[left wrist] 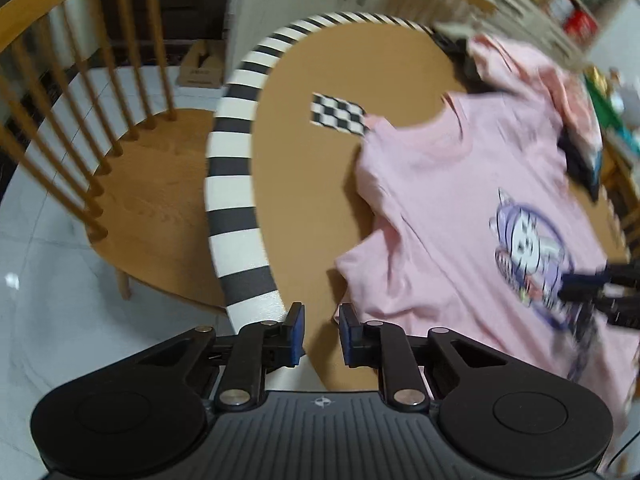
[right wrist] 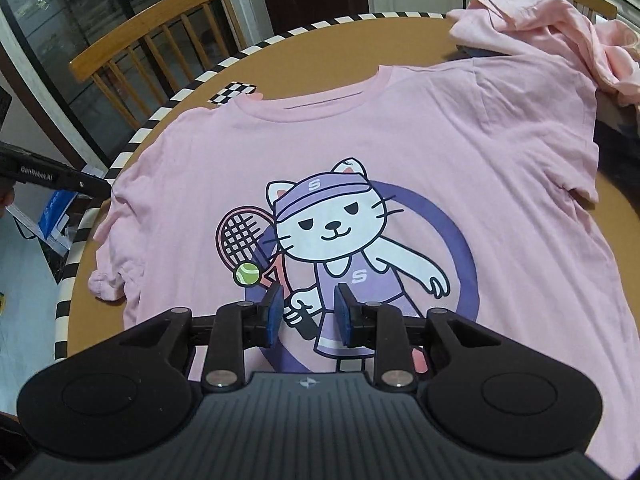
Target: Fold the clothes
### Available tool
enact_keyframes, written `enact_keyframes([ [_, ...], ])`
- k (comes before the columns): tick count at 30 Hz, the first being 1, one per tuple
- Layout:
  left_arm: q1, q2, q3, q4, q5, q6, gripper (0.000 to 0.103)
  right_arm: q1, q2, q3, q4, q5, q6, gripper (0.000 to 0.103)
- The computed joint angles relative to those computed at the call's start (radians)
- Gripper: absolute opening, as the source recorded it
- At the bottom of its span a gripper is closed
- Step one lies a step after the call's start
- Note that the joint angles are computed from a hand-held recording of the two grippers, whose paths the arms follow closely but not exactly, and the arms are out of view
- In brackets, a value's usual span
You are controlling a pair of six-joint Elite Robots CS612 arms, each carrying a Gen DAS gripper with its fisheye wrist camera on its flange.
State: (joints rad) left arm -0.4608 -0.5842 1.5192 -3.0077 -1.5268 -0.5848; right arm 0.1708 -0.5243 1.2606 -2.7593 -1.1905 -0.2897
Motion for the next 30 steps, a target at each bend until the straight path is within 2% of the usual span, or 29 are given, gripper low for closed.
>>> enact_keyframes([
  [7,-0.009,0.022,-0.049,0.04,-0.023,0.161,0.022,0.003,-0.002,-0.004,0.027,-0.004,0.009,0.03],
  [10,-0.014,0.027,-0.061,0.057,-0.017,0.187,0.021,0.004,-0.003,-0.004,0.03,-0.012,0.009,0.03],
  [11,-0.015,0.028,-0.066,0.064,-0.013,0.18,0.013,0.004,-0.003,-0.004,0.031,-0.015,0.011,0.03],
  [14,-0.02,0.028,-0.075,0.093,0.0,0.15,0.006,0.004,-0.003,-0.005,0.043,-0.019,0.02,0.03],
  [17,-0.036,0.024,-0.082,0.134,0.058,0.1,0.004,0.004,-0.004,-0.004,0.054,-0.024,0.015,0.035],
  [21,-0.058,-0.004,-0.045,0.156,0.15,0.018,0.004,0.003,-0.005,-0.001,0.056,-0.022,-0.001,0.035],
  [26,-0.062,-0.059,0.041,0.157,0.187,-0.114,0.004,0.002,-0.001,-0.006,0.061,-0.027,-0.012,0.035],
  [30,-0.057,-0.087,0.084,0.144,0.17,-0.18,0.004,0.002,0.001,-0.01,0.065,-0.026,-0.026,0.038],
])
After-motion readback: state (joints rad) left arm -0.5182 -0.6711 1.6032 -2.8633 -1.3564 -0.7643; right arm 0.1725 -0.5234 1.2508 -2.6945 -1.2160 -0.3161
